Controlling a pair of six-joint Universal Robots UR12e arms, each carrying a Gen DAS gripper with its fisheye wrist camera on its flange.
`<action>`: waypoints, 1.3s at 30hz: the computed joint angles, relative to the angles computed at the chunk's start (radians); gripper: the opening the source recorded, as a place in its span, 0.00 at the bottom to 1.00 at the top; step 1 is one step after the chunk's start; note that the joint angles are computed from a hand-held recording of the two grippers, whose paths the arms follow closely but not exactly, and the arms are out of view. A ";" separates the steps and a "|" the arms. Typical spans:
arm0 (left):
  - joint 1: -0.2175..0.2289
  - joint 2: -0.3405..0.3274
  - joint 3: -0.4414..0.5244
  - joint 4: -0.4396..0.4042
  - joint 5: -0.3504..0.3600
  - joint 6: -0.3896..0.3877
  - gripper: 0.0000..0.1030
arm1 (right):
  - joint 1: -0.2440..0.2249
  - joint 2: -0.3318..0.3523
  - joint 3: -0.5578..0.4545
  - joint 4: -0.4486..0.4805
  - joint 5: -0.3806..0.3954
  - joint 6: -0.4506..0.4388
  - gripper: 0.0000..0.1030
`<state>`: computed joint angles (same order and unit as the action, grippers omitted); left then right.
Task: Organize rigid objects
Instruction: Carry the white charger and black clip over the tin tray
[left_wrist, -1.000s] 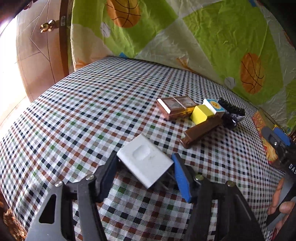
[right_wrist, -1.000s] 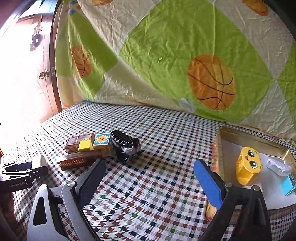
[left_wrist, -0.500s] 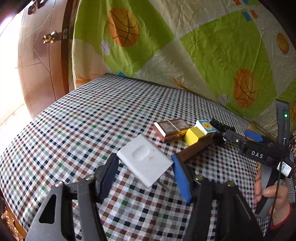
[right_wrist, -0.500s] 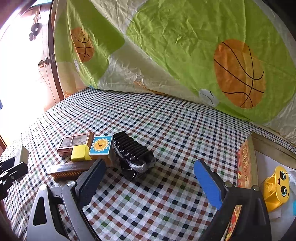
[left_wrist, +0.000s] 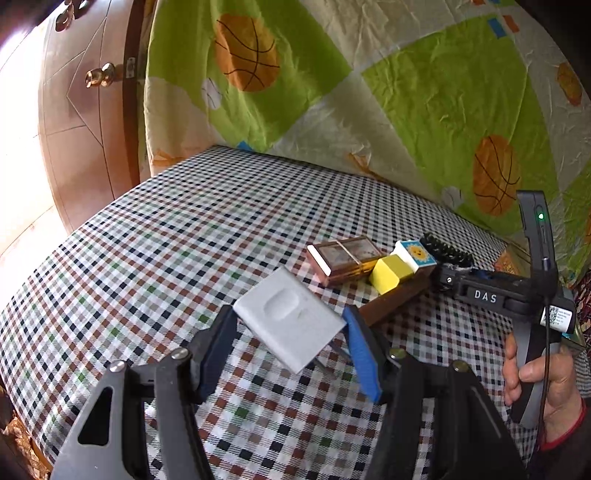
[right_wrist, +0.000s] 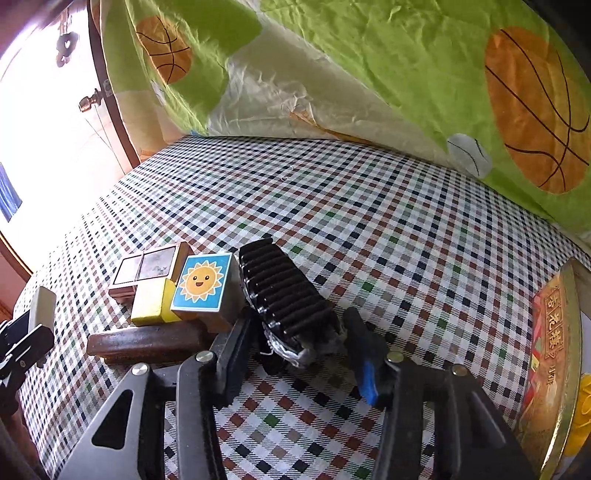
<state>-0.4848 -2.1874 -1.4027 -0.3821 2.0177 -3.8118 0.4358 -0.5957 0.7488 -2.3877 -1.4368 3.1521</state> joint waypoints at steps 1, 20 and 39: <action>0.000 0.000 0.000 0.001 -0.002 -0.001 0.58 | -0.002 -0.007 0.014 -0.014 0.010 0.007 0.41; -0.042 -0.004 0.030 0.005 0.084 0.029 0.58 | -0.024 -0.176 0.351 -0.475 0.066 0.099 0.40; -0.120 -0.170 0.344 -0.050 0.100 0.198 0.58 | -0.071 -0.286 0.555 -0.712 -0.011 0.167 0.40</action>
<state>-0.6051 -2.3577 -1.0586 -0.4320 2.1176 -3.6142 0.3644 -0.8821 1.3038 -3.0995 -1.4483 3.3190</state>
